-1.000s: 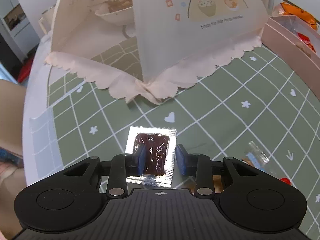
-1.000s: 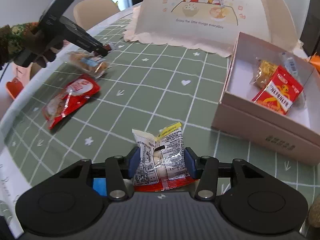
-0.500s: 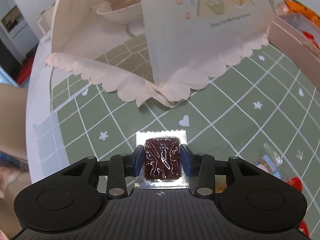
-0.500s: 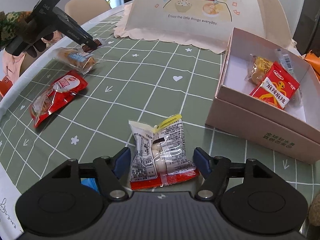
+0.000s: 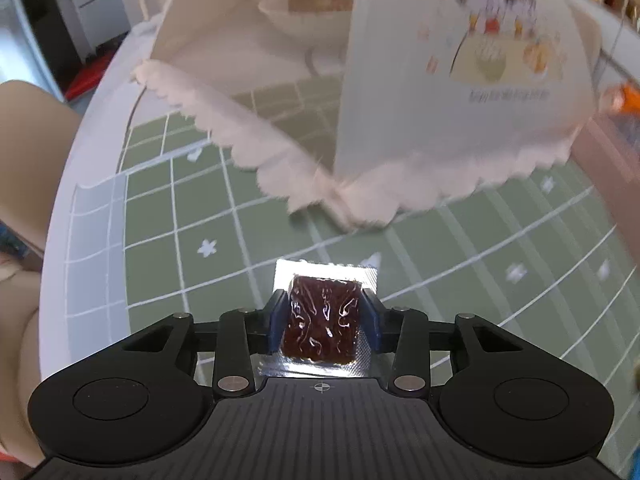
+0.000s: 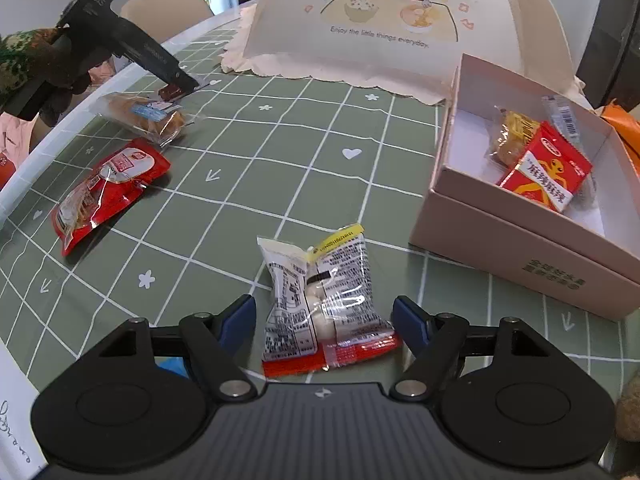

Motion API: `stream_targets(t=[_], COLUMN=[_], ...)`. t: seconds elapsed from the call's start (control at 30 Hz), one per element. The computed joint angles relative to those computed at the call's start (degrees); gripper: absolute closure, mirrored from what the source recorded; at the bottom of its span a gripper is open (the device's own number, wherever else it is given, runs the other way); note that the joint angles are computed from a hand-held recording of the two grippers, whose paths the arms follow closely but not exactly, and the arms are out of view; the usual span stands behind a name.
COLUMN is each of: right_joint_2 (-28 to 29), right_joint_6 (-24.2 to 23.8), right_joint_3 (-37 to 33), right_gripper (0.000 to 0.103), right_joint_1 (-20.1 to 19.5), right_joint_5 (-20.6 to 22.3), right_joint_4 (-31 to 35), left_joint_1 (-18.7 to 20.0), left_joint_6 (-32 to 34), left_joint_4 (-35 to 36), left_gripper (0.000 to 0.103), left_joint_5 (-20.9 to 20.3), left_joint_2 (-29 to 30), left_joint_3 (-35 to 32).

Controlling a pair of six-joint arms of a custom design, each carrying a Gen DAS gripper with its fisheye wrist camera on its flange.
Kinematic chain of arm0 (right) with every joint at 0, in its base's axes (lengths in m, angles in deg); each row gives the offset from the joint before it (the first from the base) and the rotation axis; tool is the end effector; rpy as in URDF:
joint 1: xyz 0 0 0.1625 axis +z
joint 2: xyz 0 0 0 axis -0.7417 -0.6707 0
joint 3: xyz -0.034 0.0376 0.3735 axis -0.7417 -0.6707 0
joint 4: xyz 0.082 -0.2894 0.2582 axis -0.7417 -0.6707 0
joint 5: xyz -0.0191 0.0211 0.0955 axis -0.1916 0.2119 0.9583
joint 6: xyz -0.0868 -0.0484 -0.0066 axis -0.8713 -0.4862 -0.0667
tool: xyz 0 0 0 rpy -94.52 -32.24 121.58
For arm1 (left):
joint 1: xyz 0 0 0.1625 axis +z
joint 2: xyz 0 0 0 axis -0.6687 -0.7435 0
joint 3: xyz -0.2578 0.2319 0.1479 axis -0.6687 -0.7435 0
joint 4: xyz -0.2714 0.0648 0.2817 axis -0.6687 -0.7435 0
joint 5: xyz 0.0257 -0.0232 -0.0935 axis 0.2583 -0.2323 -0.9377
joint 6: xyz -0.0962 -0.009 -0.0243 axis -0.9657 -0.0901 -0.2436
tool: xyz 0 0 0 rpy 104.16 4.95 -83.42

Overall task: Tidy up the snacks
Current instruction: 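Carry the brown candy with the left tool toward the pink box while the right carries its packet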

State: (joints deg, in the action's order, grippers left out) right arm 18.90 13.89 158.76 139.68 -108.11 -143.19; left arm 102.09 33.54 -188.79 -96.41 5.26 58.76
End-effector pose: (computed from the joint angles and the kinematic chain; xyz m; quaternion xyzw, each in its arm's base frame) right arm 0.0993 -0.5769 0.2491 0.1971 -0.8902 0.2351 0.3369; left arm -0.2473 -0.8216 0.1300 0.3095 0.8861 -0.1634 0.3040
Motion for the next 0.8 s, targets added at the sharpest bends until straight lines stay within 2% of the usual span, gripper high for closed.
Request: stream_targets(t=[0.17,0.3,0.4,0.5,0.57,0.63,0.8], right_joint_2=[-2.4,-4.5,-6.6,-6.8,-5.8,-4.1,0.2], right_joint_6=[-1.2,-0.7,-1.0,-4.5,-5.8,-6.4,-6.9], right_joint_3=[2.1,3.9,4.8,5.1,4.0,2.2,-1.3], right_gripper=[0.027,0.027,0.027,0.024,0.024,0.024,0.026], right_joint_1=[0.3,0.0,-0.5,-0.9,-0.9,-1.0,-1.0], right_joint_5=[0.1,0.5,3.2,4.9,4.9,5.2,3.8], right_joint_4=[-2.1,-2.9,-1.0,-2.2,-1.7,-0.5,1.2], left_joint_1=[-3.3,-6.8,-9.2,-11.8,-12.4,-12.9,-16.6], left_joint_6=[-6.9,-13.8,-22.0,-32.4,-39.3,-42.8,-42.5], left_joint_4=[-9.7,-16.9,-20.3,-21.3,-20.2,-19.2,-15.5], left_gripper=[0.060,0.060,0.060,0.060,0.060,0.060,0.061], left_joint_5=[-6.3,-10.9,-11.2,-8.5,-10.5,-12.5,-10.0], left_joint_2=[-8.3,-17.2,-22.7,-27.0,-29.1,-30.5,-30.6], left_joint_3=[13.4,30.6,43.2,53.3,57.3,59.6,61.0])
